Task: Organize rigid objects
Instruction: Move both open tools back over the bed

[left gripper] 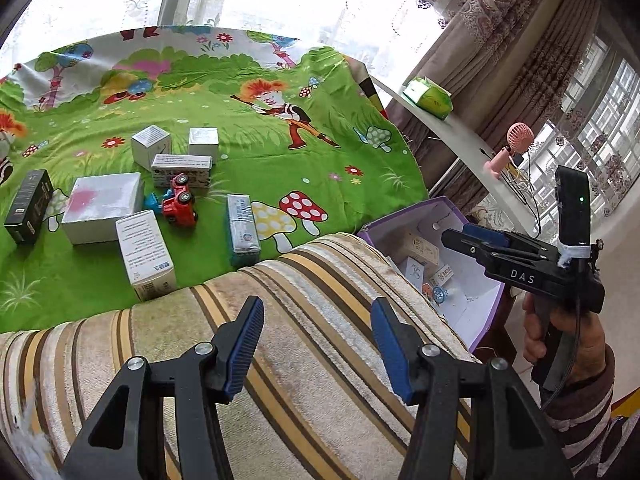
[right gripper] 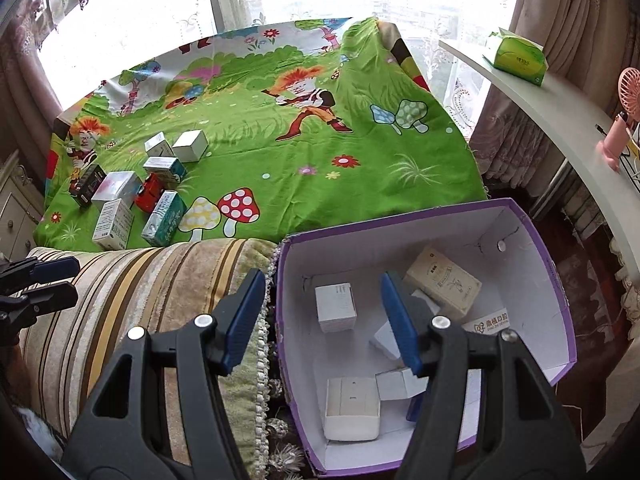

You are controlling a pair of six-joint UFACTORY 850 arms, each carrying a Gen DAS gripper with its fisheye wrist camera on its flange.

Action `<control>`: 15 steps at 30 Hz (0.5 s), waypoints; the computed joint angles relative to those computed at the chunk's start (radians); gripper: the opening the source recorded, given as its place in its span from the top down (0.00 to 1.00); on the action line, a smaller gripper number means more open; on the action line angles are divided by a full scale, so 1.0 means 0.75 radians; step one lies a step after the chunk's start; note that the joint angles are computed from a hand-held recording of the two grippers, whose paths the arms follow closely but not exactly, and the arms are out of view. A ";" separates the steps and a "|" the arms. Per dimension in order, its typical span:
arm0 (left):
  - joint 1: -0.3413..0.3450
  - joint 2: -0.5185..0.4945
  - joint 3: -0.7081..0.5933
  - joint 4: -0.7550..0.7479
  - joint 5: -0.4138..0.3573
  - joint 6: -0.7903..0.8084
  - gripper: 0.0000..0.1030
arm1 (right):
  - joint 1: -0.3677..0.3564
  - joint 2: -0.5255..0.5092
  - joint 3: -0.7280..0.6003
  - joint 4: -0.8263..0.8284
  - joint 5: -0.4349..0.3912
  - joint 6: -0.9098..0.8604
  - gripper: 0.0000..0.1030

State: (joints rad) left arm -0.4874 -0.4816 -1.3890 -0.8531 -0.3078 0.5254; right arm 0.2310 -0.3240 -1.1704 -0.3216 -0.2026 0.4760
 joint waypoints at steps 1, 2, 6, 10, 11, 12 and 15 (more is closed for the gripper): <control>0.011 0.007 0.013 -0.008 0.005 0.001 0.45 | 0.012 -0.013 -0.016 0.018 -0.004 -0.025 0.38; 0.022 0.015 0.025 -0.009 0.011 -0.006 0.45 | 0.024 -0.027 -0.033 0.037 -0.008 -0.048 0.38; 0.061 0.041 0.066 0.004 0.038 -0.033 0.45 | 0.066 -0.083 -0.108 0.128 -0.027 -0.158 0.38; 0.097 0.058 0.090 0.087 0.062 -0.114 0.45 | 0.102 -0.149 -0.200 0.204 -0.059 -0.254 0.38; 0.105 0.061 0.094 0.117 0.069 -0.142 0.45 | 0.111 -0.169 -0.228 0.207 -0.070 -0.261 0.38; 0.117 0.066 0.100 0.146 0.075 -0.167 0.45 | 0.120 -0.188 -0.256 0.214 -0.080 -0.273 0.38; 0.150 0.076 0.113 0.260 0.096 -0.276 0.45 | 0.143 -0.251 -0.345 0.263 -0.105 -0.333 0.38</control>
State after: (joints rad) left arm -0.3751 -0.4249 -1.3040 -0.6581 -0.2358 0.3180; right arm 0.3381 -0.5123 -1.4291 -0.1242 -0.2815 0.2264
